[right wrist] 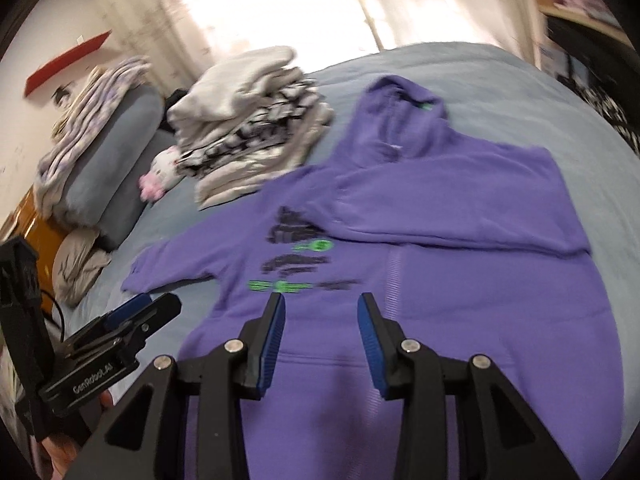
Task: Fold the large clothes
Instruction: 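Move the left tool to the other sleeve cuff and grasp it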
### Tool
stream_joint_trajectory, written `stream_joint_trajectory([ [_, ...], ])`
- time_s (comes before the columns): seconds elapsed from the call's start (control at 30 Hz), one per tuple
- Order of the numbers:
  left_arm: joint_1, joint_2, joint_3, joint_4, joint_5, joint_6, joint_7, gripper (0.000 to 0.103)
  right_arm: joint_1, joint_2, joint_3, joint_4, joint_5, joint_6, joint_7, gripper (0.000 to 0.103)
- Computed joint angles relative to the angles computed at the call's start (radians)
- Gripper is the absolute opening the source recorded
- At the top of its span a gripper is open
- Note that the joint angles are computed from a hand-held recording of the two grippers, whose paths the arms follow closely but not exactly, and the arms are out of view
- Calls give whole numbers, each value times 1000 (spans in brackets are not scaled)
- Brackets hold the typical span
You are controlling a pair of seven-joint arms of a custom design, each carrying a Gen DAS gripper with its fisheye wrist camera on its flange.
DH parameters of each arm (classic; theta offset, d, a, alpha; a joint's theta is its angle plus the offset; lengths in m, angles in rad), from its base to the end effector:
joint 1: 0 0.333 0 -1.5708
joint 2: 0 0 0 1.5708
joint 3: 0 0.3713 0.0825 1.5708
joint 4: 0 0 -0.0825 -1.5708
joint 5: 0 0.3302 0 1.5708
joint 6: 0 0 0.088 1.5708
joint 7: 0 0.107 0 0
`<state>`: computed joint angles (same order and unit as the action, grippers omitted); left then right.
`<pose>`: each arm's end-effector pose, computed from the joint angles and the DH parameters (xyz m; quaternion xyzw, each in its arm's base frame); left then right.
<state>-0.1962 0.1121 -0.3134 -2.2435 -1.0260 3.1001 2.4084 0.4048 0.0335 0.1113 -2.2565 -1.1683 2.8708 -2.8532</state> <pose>0.4945 -0.1880 0.4705 -0.5422 0.7510 -0.3539 0.1297 0.4161 0.2949 0.4793 -0.5542 0.7416 -0.1749 0.3350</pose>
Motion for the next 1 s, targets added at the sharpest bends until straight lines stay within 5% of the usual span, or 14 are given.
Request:
stream_joint_trajectory([
  [0.23, 79, 30, 36, 54, -158, -63, 137, 68, 65, 149, 1, 193, 94, -33, -169, 38],
  [0.57, 185, 130, 89, 139, -211, -168, 150, 68, 150, 378, -45, 451, 301, -33, -414, 39],
  [1.0, 377, 327, 107, 323, -336, -485, 151, 68, 228, 601, -88, 730, 571, -120, -720, 38],
])
